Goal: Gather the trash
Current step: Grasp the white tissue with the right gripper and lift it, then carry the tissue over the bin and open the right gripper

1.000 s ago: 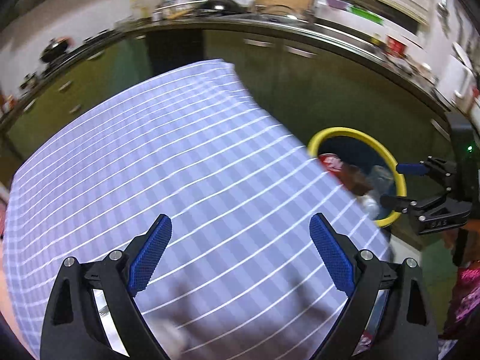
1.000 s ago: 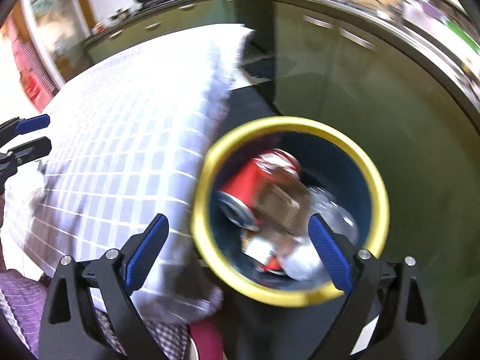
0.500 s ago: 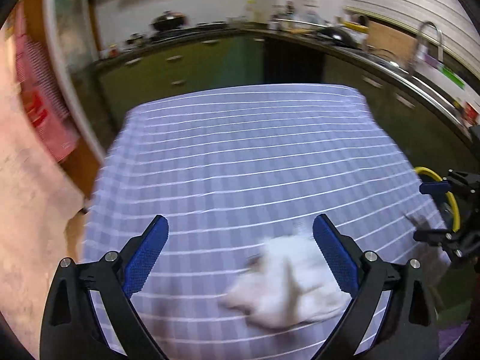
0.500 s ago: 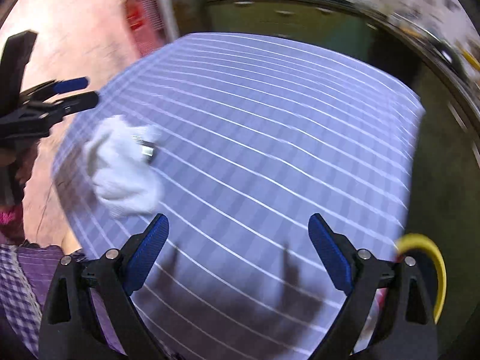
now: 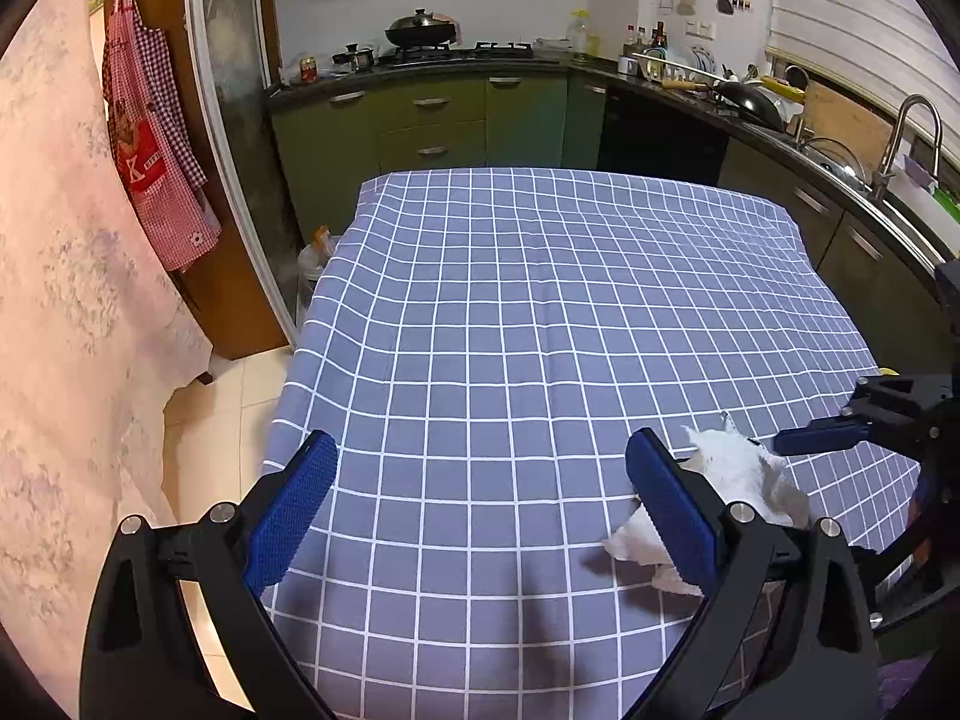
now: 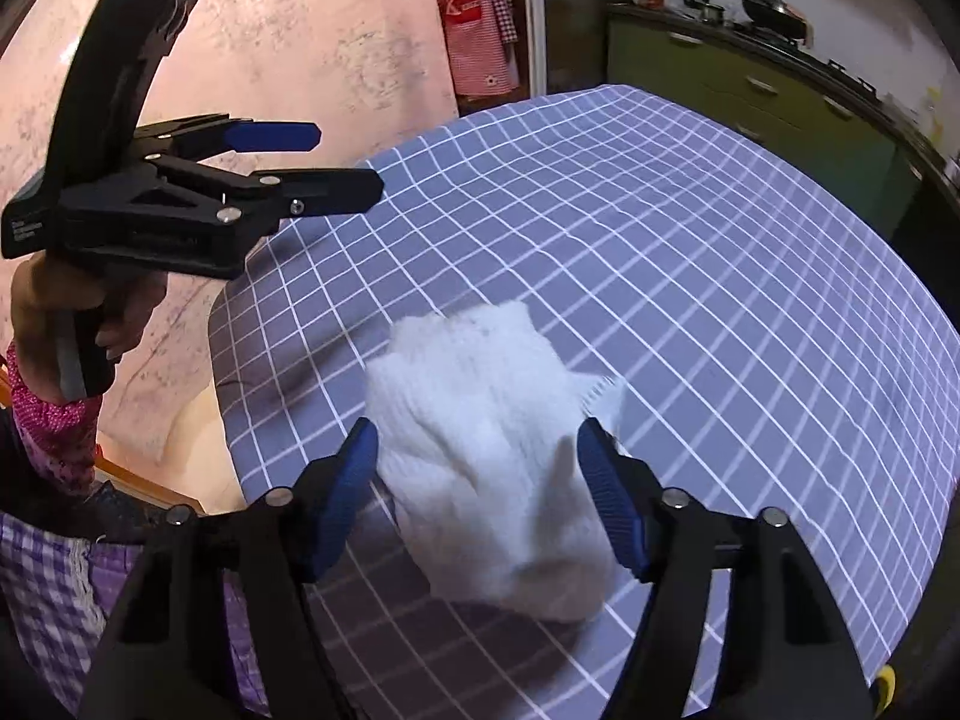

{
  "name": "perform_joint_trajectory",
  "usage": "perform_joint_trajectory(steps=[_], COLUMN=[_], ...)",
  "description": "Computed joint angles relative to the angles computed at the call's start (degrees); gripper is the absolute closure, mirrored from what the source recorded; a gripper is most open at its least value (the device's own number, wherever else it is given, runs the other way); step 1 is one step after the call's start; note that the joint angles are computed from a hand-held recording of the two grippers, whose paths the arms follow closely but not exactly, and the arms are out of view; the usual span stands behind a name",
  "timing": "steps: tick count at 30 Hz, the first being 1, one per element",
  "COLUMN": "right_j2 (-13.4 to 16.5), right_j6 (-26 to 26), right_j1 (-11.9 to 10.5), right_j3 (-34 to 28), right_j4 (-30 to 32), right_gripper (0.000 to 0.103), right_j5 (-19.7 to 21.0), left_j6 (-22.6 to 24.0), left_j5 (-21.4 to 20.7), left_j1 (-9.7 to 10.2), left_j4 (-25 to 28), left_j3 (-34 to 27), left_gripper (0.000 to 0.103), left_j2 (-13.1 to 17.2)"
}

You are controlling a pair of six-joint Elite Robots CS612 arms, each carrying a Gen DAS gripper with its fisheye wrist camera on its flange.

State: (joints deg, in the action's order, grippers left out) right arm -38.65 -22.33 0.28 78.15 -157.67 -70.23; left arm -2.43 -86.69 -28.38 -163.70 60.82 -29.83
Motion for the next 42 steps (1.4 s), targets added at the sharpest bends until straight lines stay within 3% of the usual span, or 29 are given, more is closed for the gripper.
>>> perform_joint_trajectory(steps=[3,6,10,11,15,27,42], right_j2=[0.3,0.8,0.8,0.6,-0.6,-4.9,-9.2], right_j6=[-0.4,-0.7,-0.4,0.0,1.5,6.2,14.7], right_j1=[0.3,0.7,0.6,0.4,-0.5,-2.9,-6.2], right_j3=[-0.4,-1.0,-0.8,-0.5,1.1,6.1,11.5], right_j4=[0.4,1.1,0.1,0.0,-1.8,-10.3,-24.1], right_gripper=[0.043,0.055,0.097,0.101,0.101,0.101,0.101], right_j5=[-0.6,-2.4,-3.2,-2.2,1.4,7.3,8.3], left_j6=[0.1,0.1,0.1,0.2,0.6,1.5,2.9], left_j5=[-0.1,-0.1,0.0,0.1,0.5,1.6,2.1], left_j1=[-0.12,-0.09,-0.08,-0.12,-0.32,-0.78,-1.19], left_j4=[0.1,0.1,0.2,0.1,0.0,-0.8,-0.9], left_j3=[0.1,0.0,-0.1,-0.1,0.0,0.7,0.8], left_gripper=[0.007,0.007,0.007,0.007,0.007,0.007,0.007], left_j2=[0.0,0.0,0.1,0.1,-0.1,-0.7,-0.9])
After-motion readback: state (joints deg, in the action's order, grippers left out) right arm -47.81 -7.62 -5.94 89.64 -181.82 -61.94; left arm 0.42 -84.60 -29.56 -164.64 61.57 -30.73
